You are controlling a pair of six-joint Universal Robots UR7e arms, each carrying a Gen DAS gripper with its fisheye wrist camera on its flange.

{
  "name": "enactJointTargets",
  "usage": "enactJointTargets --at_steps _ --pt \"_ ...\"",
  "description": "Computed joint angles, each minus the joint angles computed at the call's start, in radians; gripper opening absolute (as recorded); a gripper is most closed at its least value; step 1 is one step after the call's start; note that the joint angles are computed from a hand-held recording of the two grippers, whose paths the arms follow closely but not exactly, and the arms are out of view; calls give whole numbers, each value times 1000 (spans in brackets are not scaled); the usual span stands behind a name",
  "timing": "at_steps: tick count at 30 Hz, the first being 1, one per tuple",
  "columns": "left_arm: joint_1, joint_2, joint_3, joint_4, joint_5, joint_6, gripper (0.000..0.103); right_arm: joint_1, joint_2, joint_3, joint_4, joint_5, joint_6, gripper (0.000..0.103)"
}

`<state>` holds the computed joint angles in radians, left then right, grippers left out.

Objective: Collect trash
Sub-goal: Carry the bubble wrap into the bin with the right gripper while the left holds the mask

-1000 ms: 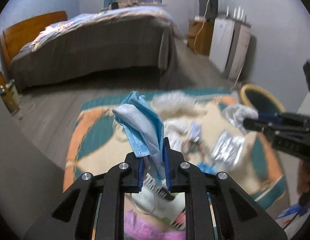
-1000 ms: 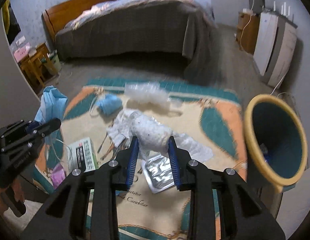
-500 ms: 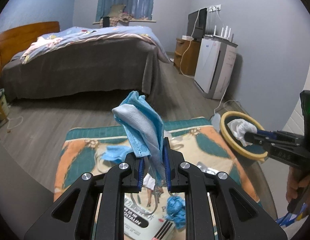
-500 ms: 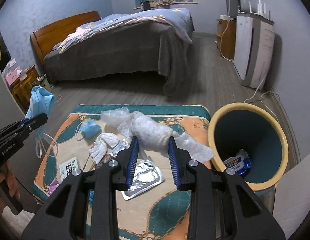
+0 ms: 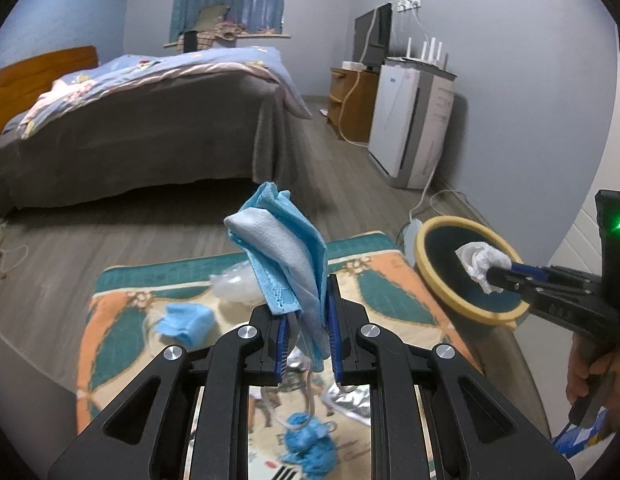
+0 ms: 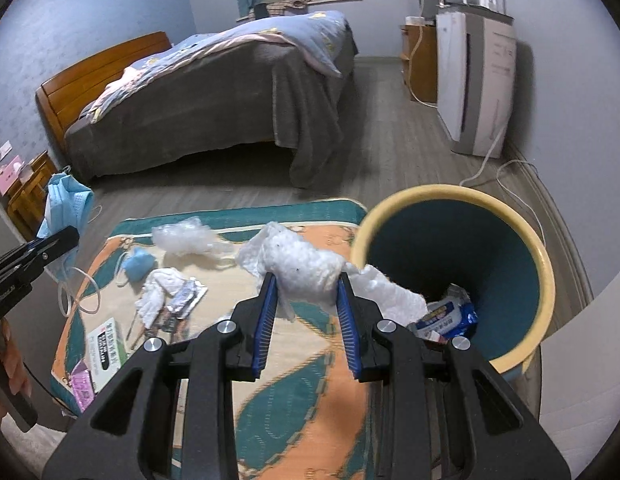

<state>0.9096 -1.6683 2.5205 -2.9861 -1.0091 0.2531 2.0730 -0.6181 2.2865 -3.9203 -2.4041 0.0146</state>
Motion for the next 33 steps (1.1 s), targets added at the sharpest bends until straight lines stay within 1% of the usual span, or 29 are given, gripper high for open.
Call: enactJointTargets --at_steps 12,15,22,25,30,33 --pt "-55 152 4 -57 -7 -10 18 -92 -43 89 -107 39 -21 29" --pt "-59 181 -1 -66 -14 -13 18 -108 -51 105 -125 41 -23 29" --pt "-96 262 -2 -95 -38 -37 18 -150 -77 153 -179 34 -30 29" --pt "-116 300 -1 -105 -55 -46 18 -171 -92 177 -204 32 -31 29" --pt "-148 378 -22 -116 -106 -52 18 -209 -129 206 -226 25 -35 29" --pt "-153 435 -64 -74 -155 -47 18 -225 -148 217 -232 24 -43 29"
